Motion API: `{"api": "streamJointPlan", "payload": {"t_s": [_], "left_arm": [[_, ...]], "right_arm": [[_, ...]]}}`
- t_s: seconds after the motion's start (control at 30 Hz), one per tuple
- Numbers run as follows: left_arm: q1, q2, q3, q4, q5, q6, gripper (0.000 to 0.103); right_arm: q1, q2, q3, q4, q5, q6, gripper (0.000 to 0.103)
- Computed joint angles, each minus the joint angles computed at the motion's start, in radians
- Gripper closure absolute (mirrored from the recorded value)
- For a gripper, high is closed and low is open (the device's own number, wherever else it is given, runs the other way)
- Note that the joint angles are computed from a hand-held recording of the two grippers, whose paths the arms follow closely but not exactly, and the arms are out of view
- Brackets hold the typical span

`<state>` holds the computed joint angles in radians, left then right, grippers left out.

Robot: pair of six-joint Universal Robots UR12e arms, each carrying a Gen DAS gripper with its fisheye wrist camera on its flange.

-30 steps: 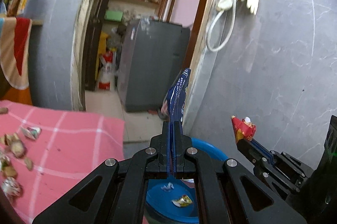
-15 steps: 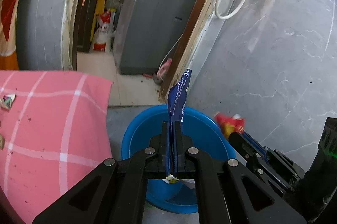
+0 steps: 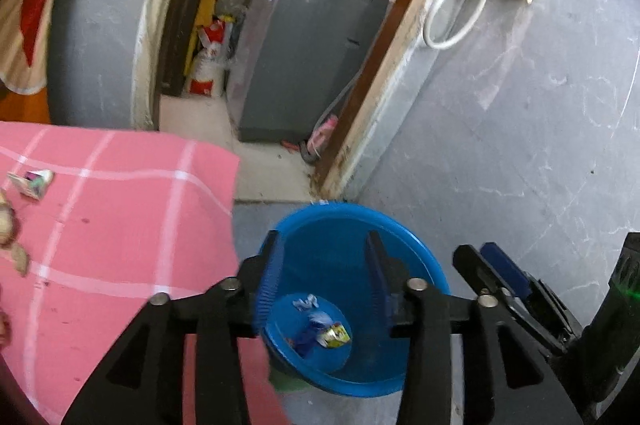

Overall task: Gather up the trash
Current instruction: 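Move both open tools back over the table toward the remaining trash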

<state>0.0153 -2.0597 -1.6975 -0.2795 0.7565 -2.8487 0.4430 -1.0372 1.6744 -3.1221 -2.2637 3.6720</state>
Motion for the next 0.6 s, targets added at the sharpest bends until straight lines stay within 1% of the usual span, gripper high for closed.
{"api": "streamJointPlan", "payload": {"t_s": [0.03,0.1,0.13,0.17,0.2,0.23,0.27,0.3,0.33,0.4,0.47,0.53,0.6], "left_arm": [[0.007,0.001,-0.006,0.034,-0.004,-0.017,0.057],[0.022,0.004,-0.020,0.119,-0.001,-0.059,0.047],[0.025,0.005,-0.026,0.146,0.003,-0.071,0.045],[0.034,0.007,-0.033,0.193,0.009,-0.092,0.042],[0.038,0.009,-0.037,0.217,0.013,-0.102,0.037],[0.048,0.010,-0.044,0.261,0.019,-0.118,0.033],[0.053,0.011,-0.049,0.288,0.024,-0.129,0.024],[0.062,0.013,-0.059,0.336,0.031,-0.147,0.017],[0.071,0.013,-0.066,0.379,0.039,-0.163,0.016],[0.086,0.014,-0.078,0.449,0.051,-0.185,0.006],[0.098,0.013,-0.092,0.527,0.079,-0.211,0.002],[0.110,0.012,-0.103,0.587,0.093,-0.223,0.002],[0.120,0.013,-0.115,0.630,0.113,-0.228,0.002]], "right_arm": [[0.003,0.002,0.000,-0.016,-0.007,-0.005,0.048],[0.009,0.008,-0.004,-0.060,-0.026,-0.022,0.037],[0.014,0.013,-0.007,-0.095,-0.039,-0.038,0.034],[0.017,0.016,-0.010,-0.115,-0.046,-0.048,0.029],[0.022,0.022,-0.016,-0.145,-0.057,-0.065,0.024],[0.026,0.027,-0.020,-0.171,-0.065,-0.079,0.022],[0.031,0.033,-0.027,-0.201,-0.074,-0.097,0.017],[0.036,0.041,-0.034,-0.234,-0.084,-0.118,0.014],[0.042,0.048,-0.043,-0.263,-0.092,-0.137,0.010],[0.050,0.060,-0.058,-0.312,-0.099,-0.168,0.004],[0.058,0.073,-0.074,-0.365,-0.100,-0.198,0.000],[0.065,0.086,-0.090,-0.407,-0.101,-0.225,0.000],[0.072,0.100,-0.111,-0.449,-0.096,-0.256,0.000]]}}
